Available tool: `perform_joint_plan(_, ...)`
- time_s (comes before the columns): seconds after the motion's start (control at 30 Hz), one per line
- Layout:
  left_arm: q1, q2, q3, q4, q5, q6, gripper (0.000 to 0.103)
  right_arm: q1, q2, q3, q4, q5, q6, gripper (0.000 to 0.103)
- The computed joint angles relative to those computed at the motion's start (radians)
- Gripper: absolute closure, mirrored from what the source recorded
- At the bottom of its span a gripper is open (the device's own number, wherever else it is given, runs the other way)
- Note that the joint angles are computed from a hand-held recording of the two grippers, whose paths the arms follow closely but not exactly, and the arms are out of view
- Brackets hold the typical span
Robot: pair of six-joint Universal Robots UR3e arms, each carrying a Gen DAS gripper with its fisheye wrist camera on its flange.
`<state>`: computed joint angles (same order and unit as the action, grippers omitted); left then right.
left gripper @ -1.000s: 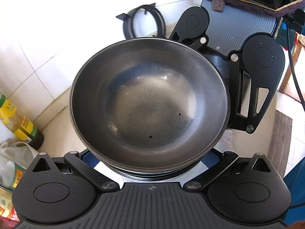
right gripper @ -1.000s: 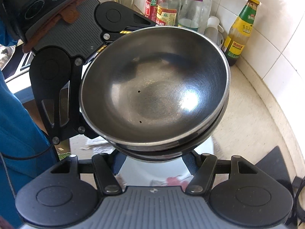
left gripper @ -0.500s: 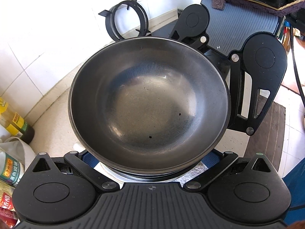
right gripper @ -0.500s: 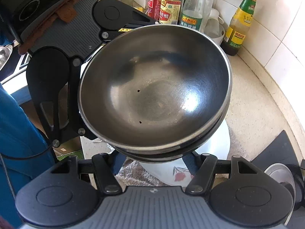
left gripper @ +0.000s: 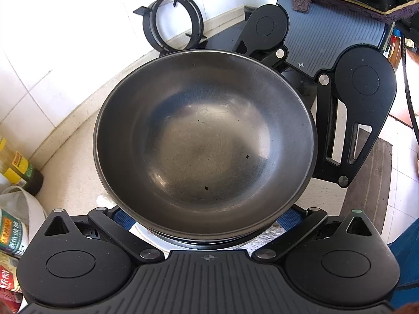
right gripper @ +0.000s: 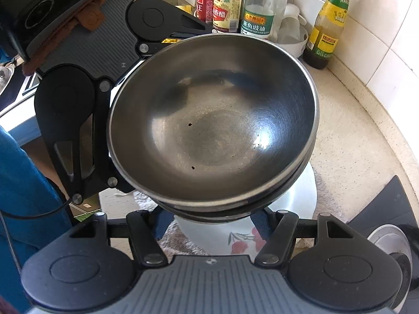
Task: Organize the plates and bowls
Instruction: 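Lift the nested steel bowls and carry them over the floral plate stack, then lower the steel bowls onto the floral plates and open both grippers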
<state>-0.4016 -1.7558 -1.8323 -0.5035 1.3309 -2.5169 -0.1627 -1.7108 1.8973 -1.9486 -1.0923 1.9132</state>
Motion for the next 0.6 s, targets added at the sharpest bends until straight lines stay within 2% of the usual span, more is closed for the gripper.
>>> perform_joint_plan(0.4,-0.015,-0.137,0.129,-0.038,0.025,-0.033,0.0,-0.003,0.117,-0.036,-0.049,-0.021,0.02,0.038)
perform_joint_plan(0.6,-0.013,-0.192,0.174,-0.068,0.021,-0.034,0.001,-0.016,0.179,-0.105,0.006,-0.011,0.026,0.038)
